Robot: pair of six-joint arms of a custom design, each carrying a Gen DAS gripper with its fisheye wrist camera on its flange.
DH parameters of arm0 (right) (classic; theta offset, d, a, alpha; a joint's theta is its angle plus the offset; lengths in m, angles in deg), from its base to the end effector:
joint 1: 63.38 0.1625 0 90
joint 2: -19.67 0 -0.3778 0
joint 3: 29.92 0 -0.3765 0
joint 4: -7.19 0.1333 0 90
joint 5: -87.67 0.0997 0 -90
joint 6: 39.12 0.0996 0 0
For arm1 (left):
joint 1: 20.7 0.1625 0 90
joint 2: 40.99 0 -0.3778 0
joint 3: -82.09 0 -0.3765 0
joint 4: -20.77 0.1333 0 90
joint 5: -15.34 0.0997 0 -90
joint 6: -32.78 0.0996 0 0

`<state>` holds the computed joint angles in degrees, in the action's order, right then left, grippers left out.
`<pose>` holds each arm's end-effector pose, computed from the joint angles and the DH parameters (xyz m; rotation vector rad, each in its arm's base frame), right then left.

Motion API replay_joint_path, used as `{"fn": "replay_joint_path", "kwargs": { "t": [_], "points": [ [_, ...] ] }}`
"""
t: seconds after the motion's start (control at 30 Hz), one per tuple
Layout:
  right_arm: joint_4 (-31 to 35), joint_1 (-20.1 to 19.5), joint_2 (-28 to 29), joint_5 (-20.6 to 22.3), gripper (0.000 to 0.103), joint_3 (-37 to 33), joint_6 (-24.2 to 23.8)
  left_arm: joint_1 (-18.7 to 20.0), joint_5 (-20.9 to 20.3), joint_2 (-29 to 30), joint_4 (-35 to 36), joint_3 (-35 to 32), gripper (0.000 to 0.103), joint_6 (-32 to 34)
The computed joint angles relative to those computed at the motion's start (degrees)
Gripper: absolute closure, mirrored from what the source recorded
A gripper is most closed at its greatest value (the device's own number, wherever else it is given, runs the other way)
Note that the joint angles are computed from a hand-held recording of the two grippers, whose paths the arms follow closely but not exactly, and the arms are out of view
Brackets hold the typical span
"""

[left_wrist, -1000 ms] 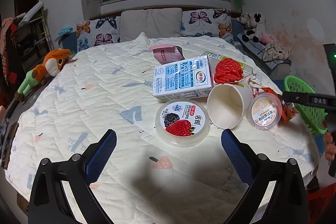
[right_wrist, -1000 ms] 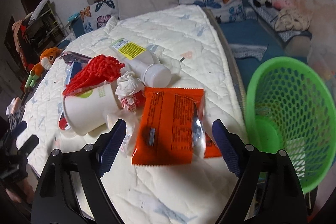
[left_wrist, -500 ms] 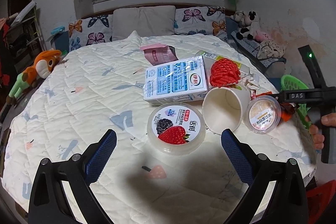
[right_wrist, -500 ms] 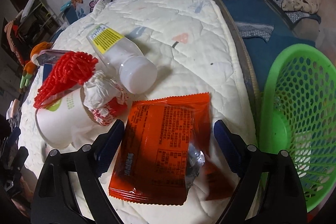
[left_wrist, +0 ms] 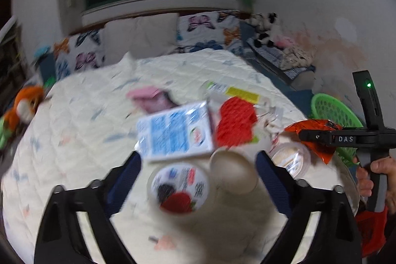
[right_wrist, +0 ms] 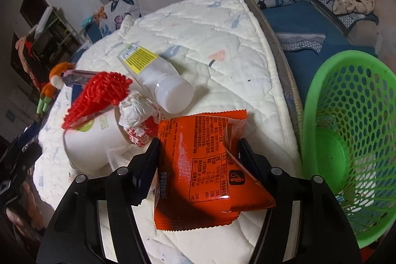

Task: Collect trash
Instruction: 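Reach the right gripper to the orange snack wrapper and grasp it, then drop the wrapper into the green basket with the right gripper while the left grasps the red net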

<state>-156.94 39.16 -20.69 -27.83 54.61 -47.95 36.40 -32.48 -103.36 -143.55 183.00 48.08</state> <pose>0.2379 -0.6531 0.1167 0.3308 -2.6108 0.7217 -0.1544 -0.6072 0.2610 0.6964 2.2775 -0.8933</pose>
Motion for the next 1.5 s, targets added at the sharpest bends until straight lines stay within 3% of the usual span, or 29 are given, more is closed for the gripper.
{"fn": "replay_joint_path", "kwargs": {
  "t": [0.17, 0.53, 0.6, 0.67, 0.87, 0.97, 1.5],
  "points": [
    [-1.7, 0.1, -1.3, 1.1, 0.040, 1.5, -0.2, 0.4, -1.9, 5.0, 4.1, -6.7, 0.029, 3.5],
    [-3.7, 0.0, -3.7, 1.6, 0.040, 4.3, -0.9, 1.2, -0.1, 15.7, 13.1, -20.6, 0.029, 11.1],
    [-4.0, -0.1, -4.0, 1.6, 0.040, 4.6, -1.0, 1.3, 0.7, 16.6, 14.0, -21.5, 0.033, 11.6],
    [-4.2, -0.3, -4.2, 1.5, 0.040, 4.8, -1.0, 1.7, 0.5, 17.2, 15.8, -22.6, 0.045, 11.4],
    [-4.9, -0.8, -4.7, 1.5, 0.040, 5.6, -0.8, 1.9, -0.8, 16.6, 16.5, -22.2, 0.069, 10.6],
    [-6.0, -0.9, -5.2, 1.3, 0.040, 6.4, -0.9, 1.8, -1.8, 15.5, 16.7, -21.4, 0.076, 8.8],
    [-12.3, -2.8, -10.5, -5.0, 0.040, 11.5, -1.4, -2.4, -7.2, 10.1, 14.3, -15.7, 0.079, 6.8]
  ]
}}
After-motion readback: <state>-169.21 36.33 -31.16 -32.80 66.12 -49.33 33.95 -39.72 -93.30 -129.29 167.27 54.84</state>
